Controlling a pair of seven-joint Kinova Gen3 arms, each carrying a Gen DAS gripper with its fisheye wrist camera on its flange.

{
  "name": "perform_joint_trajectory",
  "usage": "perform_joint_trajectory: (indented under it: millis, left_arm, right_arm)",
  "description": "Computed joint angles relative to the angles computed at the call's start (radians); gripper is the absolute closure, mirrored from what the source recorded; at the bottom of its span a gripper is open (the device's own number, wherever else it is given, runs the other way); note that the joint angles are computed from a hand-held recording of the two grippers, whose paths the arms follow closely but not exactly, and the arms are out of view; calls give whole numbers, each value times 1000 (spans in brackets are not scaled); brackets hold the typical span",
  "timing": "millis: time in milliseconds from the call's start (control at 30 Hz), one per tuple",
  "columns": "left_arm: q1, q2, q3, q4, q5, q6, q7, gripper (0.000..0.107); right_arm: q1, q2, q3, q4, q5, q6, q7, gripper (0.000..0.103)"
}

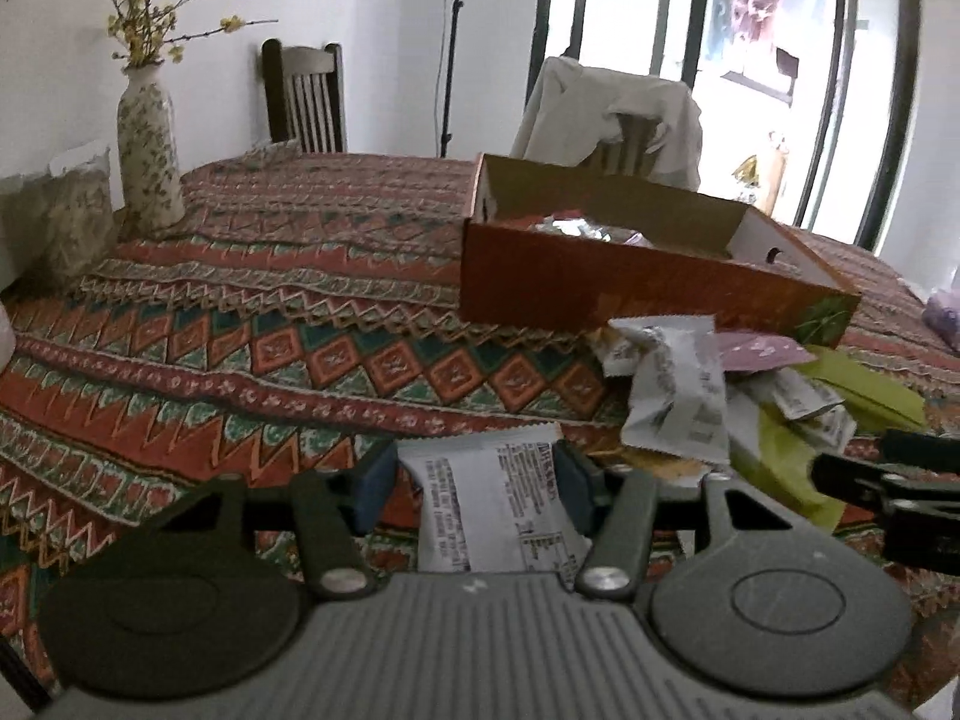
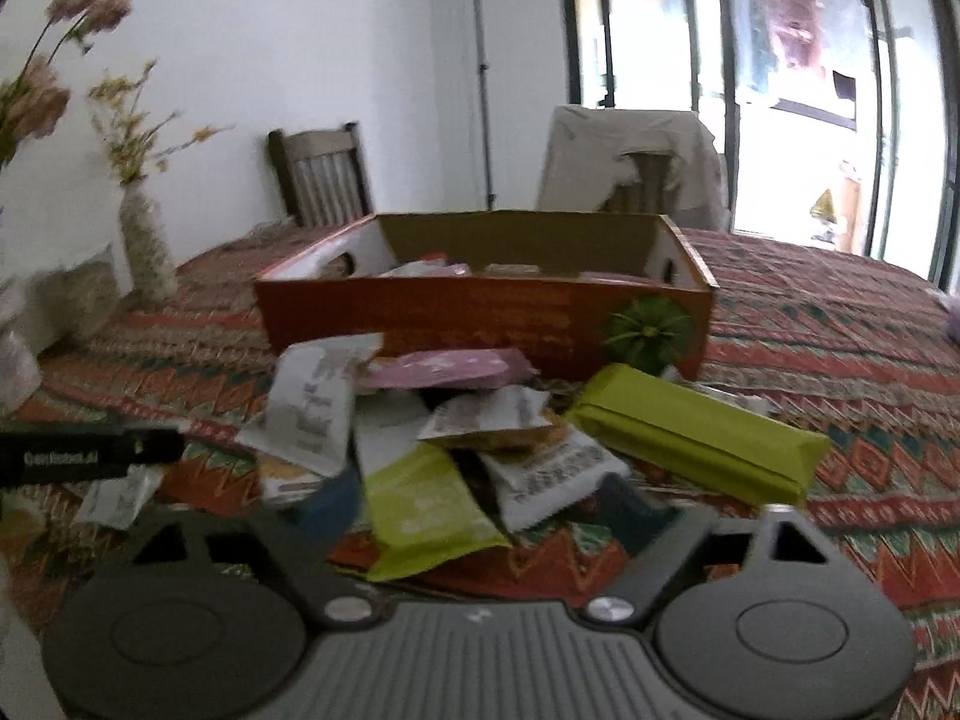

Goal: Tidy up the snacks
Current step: 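Grasp a white-and-green packet with the right tool while the left tool holds its wrapper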

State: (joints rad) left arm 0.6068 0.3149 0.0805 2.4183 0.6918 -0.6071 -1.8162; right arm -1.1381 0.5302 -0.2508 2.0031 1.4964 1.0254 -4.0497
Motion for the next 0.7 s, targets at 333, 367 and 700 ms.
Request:
perform_joint_trajectory:
  millis: [333,367,700]
  left_arm:
    - [-72,-19,25,47,-155,-28,122,50]
    - [-86,-21,29,52,-181,-27,143,50]
    - [-123,-26,26,71,-263,-35,220,50]
  right_arm:
    - [92,1,0,-33,69,-135,72,55]
    - [99,3,3,-40,67,-147,87,55]
    - [118,57,46,-133,15,-228,212,58]
